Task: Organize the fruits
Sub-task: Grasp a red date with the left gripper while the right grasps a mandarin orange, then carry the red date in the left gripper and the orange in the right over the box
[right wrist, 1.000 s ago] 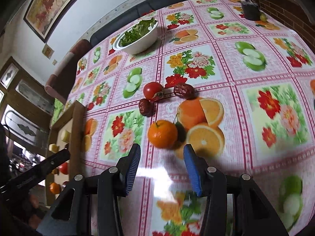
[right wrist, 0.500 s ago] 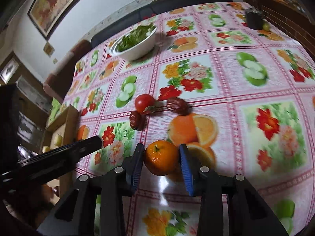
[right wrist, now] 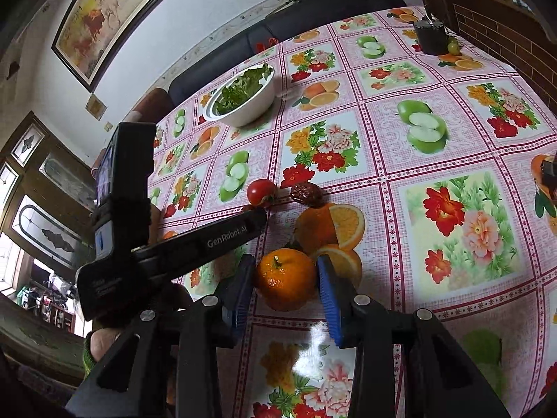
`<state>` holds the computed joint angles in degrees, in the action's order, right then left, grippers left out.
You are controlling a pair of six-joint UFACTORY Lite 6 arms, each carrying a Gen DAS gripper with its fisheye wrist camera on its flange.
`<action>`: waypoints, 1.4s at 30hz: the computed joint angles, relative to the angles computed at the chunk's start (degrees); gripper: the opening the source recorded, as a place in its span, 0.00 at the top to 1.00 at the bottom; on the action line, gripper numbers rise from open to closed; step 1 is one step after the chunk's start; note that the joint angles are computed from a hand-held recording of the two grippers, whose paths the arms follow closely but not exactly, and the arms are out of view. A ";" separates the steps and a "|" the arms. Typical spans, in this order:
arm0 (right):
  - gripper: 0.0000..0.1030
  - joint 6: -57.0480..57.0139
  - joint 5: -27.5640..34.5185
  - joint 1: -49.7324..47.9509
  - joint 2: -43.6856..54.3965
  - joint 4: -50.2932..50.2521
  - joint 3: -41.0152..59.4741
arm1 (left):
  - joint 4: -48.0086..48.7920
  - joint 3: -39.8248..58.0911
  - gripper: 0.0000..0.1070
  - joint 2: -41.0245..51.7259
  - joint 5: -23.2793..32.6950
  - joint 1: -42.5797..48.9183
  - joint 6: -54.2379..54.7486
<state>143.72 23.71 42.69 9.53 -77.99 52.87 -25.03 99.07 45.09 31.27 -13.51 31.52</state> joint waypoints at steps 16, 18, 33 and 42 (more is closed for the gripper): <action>0.64 -2.90 2.82 3.43 2.43 3.60 4.63 | -4.63 -18.55 0.83 -15.92 -4.54 9.24 10.13; 0.64 -4.41 3.26 4.21 3.60 4.91 6.55 | -5.07 -20.02 0.83 -17.73 -4.70 10.16 11.44; 0.64 -15.59 6.29 7.79 10.90 13.56 19.45 | -7.03 -22.04 0.83 -21.79 -4.58 17.21 16.67; 0.64 -21.45 6.87 8.45 15.19 17.68 26.22 | -7.77 -20.11 0.83 -20.75 -3.42 20.48 18.27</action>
<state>122.28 30.58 51.13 24.72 -60.30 79.09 -32.80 78.96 24.34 27.84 6.96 49.79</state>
